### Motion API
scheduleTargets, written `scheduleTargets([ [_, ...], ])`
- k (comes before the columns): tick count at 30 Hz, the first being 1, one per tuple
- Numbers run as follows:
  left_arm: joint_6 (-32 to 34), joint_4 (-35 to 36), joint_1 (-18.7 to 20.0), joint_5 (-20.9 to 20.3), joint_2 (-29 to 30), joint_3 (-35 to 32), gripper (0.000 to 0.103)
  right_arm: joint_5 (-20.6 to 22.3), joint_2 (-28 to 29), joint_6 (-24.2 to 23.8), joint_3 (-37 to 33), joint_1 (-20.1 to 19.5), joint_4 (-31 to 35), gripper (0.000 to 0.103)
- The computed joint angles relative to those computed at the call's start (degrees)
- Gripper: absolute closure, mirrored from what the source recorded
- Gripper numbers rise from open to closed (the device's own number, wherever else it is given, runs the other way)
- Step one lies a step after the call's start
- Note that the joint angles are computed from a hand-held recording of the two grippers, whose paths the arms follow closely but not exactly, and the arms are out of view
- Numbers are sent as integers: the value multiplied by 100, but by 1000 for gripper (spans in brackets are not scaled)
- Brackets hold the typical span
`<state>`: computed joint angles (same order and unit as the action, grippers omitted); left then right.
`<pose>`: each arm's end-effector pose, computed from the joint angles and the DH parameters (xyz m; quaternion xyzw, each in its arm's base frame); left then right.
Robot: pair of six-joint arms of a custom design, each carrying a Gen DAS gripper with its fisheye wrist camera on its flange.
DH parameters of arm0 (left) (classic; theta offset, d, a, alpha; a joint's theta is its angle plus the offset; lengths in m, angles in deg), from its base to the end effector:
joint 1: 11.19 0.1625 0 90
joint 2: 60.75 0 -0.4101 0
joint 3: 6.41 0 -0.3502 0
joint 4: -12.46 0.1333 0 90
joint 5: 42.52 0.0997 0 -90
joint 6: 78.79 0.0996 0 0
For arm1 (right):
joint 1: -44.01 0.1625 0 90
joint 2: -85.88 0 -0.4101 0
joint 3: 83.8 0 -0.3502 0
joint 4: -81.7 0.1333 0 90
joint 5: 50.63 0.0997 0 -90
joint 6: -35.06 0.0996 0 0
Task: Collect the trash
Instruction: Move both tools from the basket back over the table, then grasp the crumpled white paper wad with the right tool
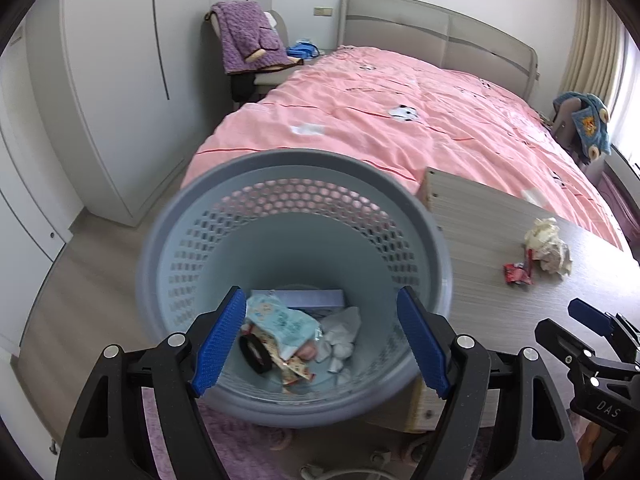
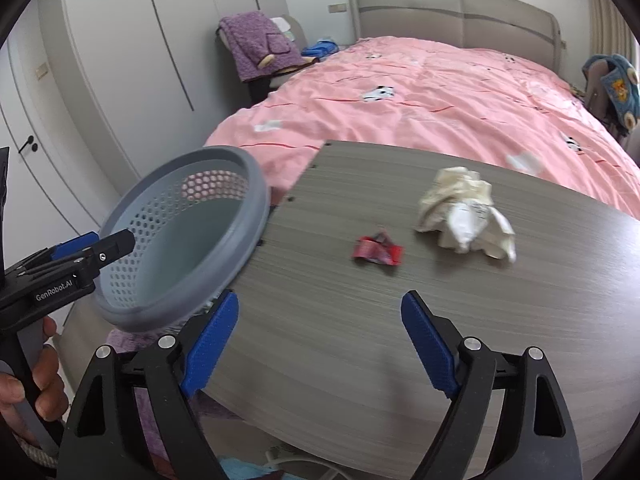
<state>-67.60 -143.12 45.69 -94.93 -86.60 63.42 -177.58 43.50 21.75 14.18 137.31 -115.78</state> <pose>-0.2433 -0.7282 0.0615 0.2948 0.8840 -0.2343 0.2770 0.1093 -0.6197 0.1793 -0.0140 -0.8640 0.3884 0.3201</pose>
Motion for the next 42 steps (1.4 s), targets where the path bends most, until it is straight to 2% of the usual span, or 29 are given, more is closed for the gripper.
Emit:
scheduleTargets([
  [4,33,3,-113,-41,100,-4,28,-36,-186,-33,267,-147,-275,18],
  [11,73,42,-314,-114,313,-122,28,-18,-465,-311,439,-396,-572,8],
  [20,16,389,-479,-141,690,-579,28,63,-570,-630,-157,-673,38,6],
  [26,-49,651,-512,-135,914,-905,28,341,-531,-525,-528,-828,623,6],
  [34,-130,926,-476,-101,1079,-1183,28,225,-278,-300,-1095,-906,1342,6],
  [38,-159,992,-455,-111,1122,-1278,28,193,-214,-311,-1200,-920,1415,7],
  [40,-164,1019,-450,-126,1134,-1309,28,230,-208,-333,-1199,-924,1396,9],
  [42,-166,1034,-450,-131,1142,-1326,28,327,-222,-348,-1185,-938,1396,18],
])
